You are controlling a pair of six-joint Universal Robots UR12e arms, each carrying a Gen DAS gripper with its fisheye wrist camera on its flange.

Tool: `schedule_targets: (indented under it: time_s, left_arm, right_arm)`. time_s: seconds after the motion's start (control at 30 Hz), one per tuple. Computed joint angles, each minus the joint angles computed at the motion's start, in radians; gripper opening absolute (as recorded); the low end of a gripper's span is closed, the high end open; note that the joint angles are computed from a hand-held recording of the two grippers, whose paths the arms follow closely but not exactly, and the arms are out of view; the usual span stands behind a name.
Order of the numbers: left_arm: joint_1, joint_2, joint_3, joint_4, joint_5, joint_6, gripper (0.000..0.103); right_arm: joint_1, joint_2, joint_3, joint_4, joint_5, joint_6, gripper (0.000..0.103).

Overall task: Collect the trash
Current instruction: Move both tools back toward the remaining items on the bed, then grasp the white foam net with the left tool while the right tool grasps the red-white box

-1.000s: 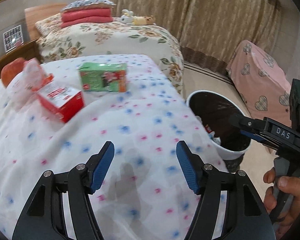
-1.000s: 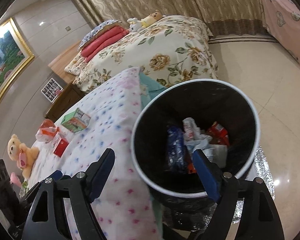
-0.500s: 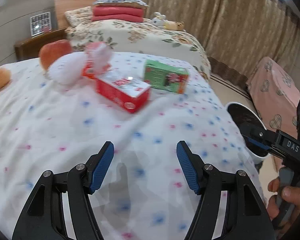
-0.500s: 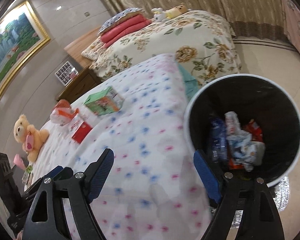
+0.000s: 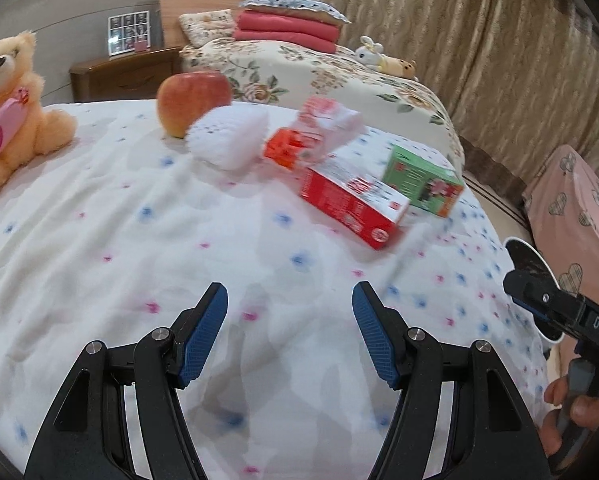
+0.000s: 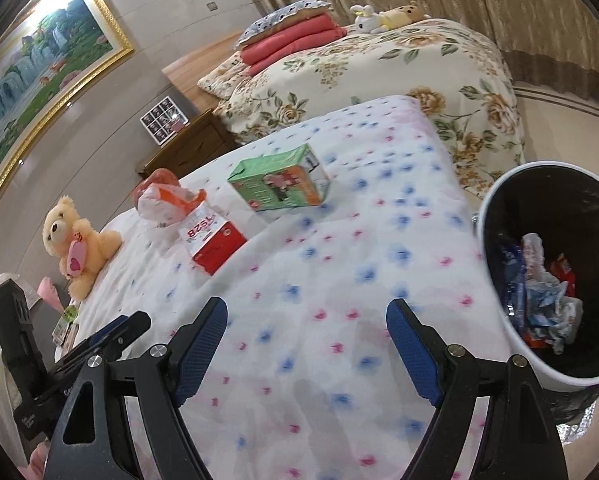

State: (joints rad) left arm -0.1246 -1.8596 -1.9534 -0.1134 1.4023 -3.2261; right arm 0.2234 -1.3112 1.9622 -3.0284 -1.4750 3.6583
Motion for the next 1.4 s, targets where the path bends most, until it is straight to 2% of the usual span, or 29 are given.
schedule_targets:
  time_s: [0.47,0.73,1.0,1.2,1.23,1.3,1.37,1.4]
  left_arm:
    - [0.051,-0.024,0.04,-0.039,0.008,0.003,0.068]
    - [0.073,-0.067,0.108,-0.065,-0.012,0.008,0.072]
    - [0.066,-0.122,0.192,-0.089,-0.013,0.02,0.075]
    - [0.054,-0.162,0.249,-0.125,0.021,0.029,0.075]
    - [0.053,-0.166,0.254,-0.127,0.024,0.033,0.072]
    - [0.051,-0.17,0.259,-0.126,0.021,0.043,0.056]
    - [0.051,-0.173,0.263,-0.145,0.012,0.062,0.027]
    - [0.051,-0.173,0.263,-0.154,0.001,0.073,0.023]
  right_arm:
    - [0.03,0.061,-0.084,0.021,0.044,-0.058,0.084]
    - [0.04,0.112,-0.157,0.063,0.06,-0.133,0.084]
    - [0.043,0.156,-0.222,0.12,0.068,-0.178,0.083]
    - [0.042,0.18,-0.256,0.138,0.079,-0.194,0.083]
    - [0.043,0.183,-0.261,0.14,0.074,-0.198,0.083]
    - [0.045,0.189,-0.27,0.143,0.063,-0.208,0.083]
    - [0.049,0.194,-0.281,0.157,0.049,-0.214,0.082]
    - [0.05,0.196,-0.283,0.159,0.046,-0.216,0.074]
